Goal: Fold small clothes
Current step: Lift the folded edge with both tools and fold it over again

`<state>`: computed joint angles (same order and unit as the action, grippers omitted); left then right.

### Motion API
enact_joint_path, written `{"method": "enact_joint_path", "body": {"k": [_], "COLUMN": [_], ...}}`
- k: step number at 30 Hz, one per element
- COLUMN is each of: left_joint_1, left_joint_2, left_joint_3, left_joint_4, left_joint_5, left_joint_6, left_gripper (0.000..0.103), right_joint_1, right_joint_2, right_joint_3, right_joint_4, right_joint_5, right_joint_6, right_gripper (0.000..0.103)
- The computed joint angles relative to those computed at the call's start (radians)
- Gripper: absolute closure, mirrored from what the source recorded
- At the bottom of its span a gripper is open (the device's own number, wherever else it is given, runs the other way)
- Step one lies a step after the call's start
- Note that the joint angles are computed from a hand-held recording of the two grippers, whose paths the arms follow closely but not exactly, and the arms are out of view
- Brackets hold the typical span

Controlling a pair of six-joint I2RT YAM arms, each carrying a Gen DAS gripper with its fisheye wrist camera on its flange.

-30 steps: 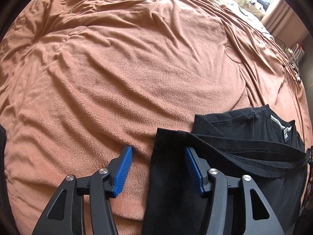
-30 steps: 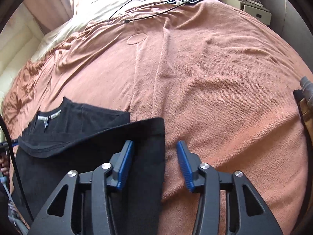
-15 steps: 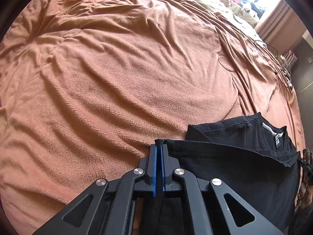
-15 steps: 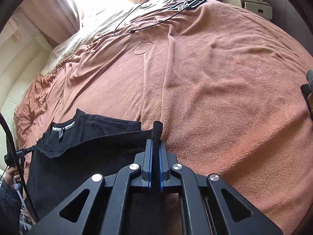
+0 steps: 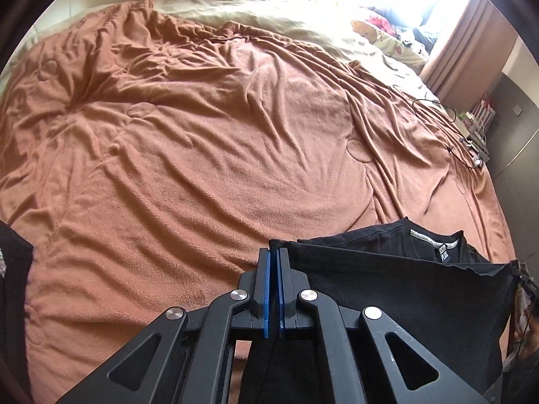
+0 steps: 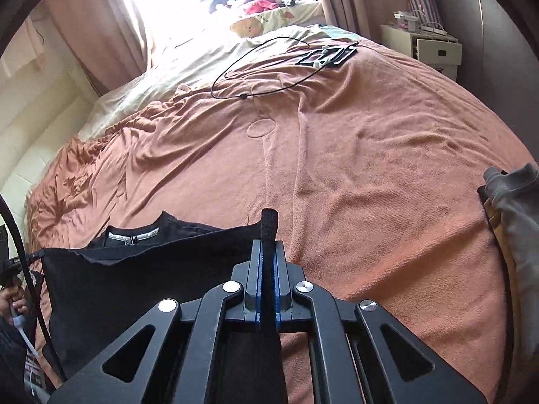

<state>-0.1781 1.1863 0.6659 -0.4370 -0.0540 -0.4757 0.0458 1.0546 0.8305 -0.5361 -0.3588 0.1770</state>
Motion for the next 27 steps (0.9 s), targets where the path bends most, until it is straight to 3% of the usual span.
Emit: {"method": "enact_joint_path", "body": {"k": [5,11,18,27], "left_joint_1": [-0.013,-0.026,-0.018,0.008], "left_joint_2": [-0.068,-0.036,0.117,0.419], "left_joint_3": [0.031,0.13,0.229,0.282], "left_joint_4": [-0.048,-0.081,-0.044,0.063], "left_joint_5": [-0.029,-0.068,-0.095,-0.116], "left_joint_6": [-0.015,-0.014,-0.004,0.027], "left_gripper": [0.1,0.1,0.1,0.1], "right_joint_1": [0.006,0.031,0.073,0.122], "right_joint_2": [-0.012,0.065,0.249,0.503], "right_joint_3": [0.037,0.092,0.178,0.254], "right_joint_4": [-0.016,0.006,0.068,0.138], "right_joint_5": [0.013,0.053,0.092,0.14], "right_joint_6": [0.011,0.029,0.052,0.063], "right_gripper": [0.102,0.102,0.102,0.102]}}
